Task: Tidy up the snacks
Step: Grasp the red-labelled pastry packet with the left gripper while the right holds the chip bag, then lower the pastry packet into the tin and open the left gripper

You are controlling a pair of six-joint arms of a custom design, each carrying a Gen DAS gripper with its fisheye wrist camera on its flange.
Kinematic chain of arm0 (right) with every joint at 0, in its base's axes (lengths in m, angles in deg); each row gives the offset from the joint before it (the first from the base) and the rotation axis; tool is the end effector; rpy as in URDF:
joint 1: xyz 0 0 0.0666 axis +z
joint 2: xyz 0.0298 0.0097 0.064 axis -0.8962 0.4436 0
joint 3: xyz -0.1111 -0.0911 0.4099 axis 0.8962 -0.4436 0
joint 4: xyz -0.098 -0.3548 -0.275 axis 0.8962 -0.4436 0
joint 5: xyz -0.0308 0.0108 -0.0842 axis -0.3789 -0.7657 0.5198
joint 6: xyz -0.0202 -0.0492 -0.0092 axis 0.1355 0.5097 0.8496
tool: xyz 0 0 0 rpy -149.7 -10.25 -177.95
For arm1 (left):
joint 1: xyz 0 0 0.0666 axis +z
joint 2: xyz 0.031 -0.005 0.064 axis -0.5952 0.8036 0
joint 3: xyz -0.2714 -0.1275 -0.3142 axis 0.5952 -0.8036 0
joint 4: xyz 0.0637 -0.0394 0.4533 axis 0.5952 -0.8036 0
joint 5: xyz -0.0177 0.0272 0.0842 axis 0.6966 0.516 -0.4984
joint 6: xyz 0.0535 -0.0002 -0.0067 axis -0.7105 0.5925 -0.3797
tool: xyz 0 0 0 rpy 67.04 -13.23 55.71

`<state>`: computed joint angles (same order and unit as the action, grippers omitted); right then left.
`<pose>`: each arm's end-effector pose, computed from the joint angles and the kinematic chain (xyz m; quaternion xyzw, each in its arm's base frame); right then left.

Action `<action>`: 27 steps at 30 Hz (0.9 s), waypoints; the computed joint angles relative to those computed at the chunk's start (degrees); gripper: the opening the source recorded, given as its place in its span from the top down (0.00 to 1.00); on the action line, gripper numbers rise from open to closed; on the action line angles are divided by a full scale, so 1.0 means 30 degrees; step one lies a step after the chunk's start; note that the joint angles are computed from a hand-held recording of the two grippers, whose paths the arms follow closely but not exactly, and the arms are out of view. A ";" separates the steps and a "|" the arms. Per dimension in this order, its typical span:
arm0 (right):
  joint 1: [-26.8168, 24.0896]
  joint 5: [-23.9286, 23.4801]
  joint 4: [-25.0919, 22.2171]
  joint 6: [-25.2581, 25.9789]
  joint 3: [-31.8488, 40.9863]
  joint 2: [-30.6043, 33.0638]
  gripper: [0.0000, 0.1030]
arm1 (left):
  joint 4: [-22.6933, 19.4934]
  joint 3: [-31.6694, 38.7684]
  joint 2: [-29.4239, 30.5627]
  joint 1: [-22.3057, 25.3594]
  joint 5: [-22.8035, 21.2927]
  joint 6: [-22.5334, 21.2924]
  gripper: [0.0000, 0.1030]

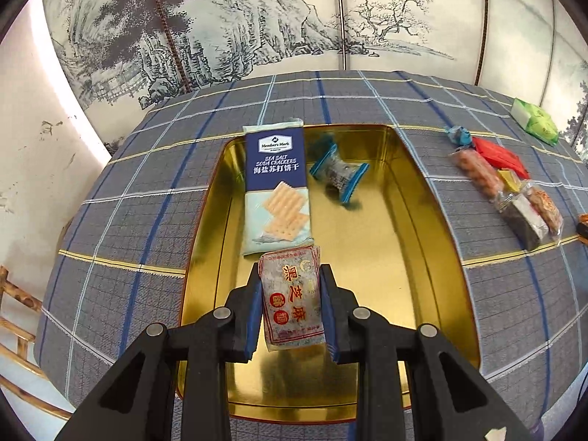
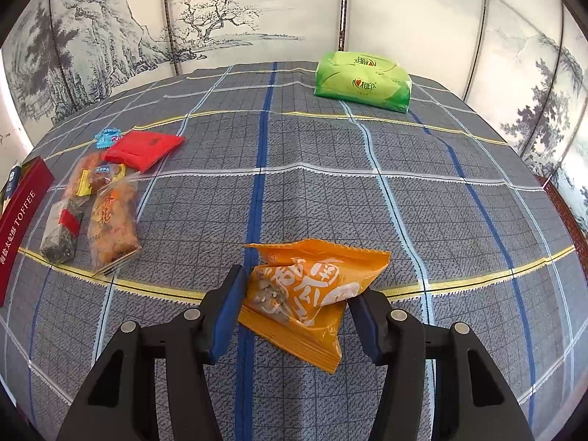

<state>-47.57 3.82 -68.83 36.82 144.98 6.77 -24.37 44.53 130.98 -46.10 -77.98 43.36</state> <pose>0.4439 0.1213 0.4312 0.0903 0.9379 0.0344 0.3331 0.4946 -0.0753 0.4748 0.0664 0.9334 0.0968 0.3392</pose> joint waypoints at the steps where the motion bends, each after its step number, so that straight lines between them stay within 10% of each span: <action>1: 0.0000 0.0000 0.0000 0.0000 0.0000 0.0000 0.46 | 0.0049 -0.0057 0.0017 0.0014 -0.0052 -0.0020 0.76; 21: -0.0018 -0.0037 0.0005 0.0007 0.0001 0.0003 0.46 | 0.1175 -0.0709 -0.0099 0.0199 -0.0495 -0.0545 0.71; 27: -0.0073 -0.0176 0.0140 -0.0012 -0.0068 -0.0077 0.48 | 0.2529 -0.1202 -0.1015 0.0591 -0.0238 0.0153 0.51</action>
